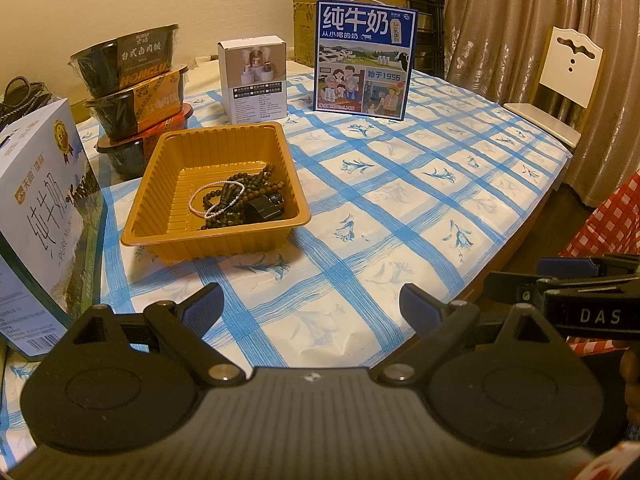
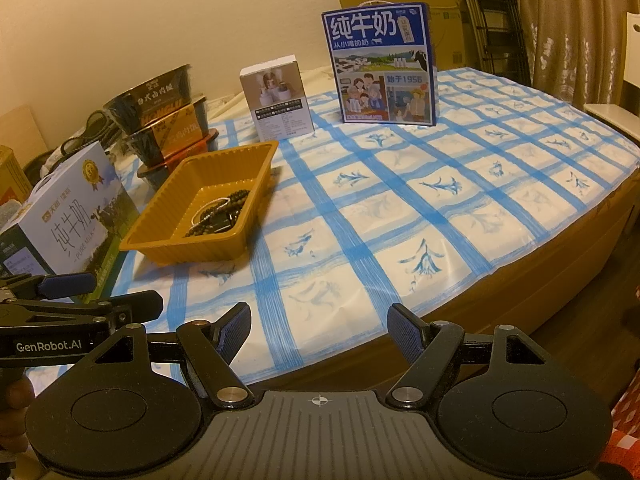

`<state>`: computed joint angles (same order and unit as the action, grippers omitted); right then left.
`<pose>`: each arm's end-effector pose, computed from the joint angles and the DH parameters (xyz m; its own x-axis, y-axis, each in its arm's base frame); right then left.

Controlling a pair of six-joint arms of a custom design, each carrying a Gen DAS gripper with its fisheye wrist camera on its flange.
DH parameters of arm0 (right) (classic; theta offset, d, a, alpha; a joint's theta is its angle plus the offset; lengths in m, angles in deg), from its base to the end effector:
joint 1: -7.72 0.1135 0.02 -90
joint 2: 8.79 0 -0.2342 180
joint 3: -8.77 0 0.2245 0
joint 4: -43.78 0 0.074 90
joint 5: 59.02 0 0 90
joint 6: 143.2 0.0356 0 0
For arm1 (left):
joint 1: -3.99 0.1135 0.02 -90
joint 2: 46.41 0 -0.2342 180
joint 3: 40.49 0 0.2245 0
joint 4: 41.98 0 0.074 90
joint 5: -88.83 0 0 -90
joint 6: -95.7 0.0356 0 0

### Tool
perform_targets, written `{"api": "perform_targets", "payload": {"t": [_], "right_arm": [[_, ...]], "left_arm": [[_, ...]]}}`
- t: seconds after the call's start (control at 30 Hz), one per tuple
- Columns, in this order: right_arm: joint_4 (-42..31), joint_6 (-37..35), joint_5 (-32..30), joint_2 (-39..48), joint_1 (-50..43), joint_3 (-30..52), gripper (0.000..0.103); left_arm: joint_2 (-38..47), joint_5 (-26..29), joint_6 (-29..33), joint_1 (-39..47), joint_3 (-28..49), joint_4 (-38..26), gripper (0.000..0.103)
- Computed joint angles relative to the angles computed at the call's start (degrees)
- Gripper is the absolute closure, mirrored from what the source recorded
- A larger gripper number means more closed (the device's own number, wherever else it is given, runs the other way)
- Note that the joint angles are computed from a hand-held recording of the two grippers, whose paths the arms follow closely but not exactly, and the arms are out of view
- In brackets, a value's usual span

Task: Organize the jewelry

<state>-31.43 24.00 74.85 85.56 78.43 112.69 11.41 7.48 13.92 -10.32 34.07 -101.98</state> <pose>0.1225 0.2752 0.2936 -0.6381 0.3048 -0.7070 0.1636 0.9510 0.2623 0.1826 -0.0521 0.3016 -0.6071 0.3007 -0.7355 0.4418 0.8971 0.0021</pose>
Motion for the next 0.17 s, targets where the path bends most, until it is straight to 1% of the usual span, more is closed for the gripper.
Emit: {"api": "perform_targets", "payload": {"t": [0.17], "right_arm": [[-0.2,0.1,0.1,0.0,0.0,0.1,0.028]], "left_arm": [[0.0,-0.1,0.0,0.0,0.0,0.0,0.009]]}}
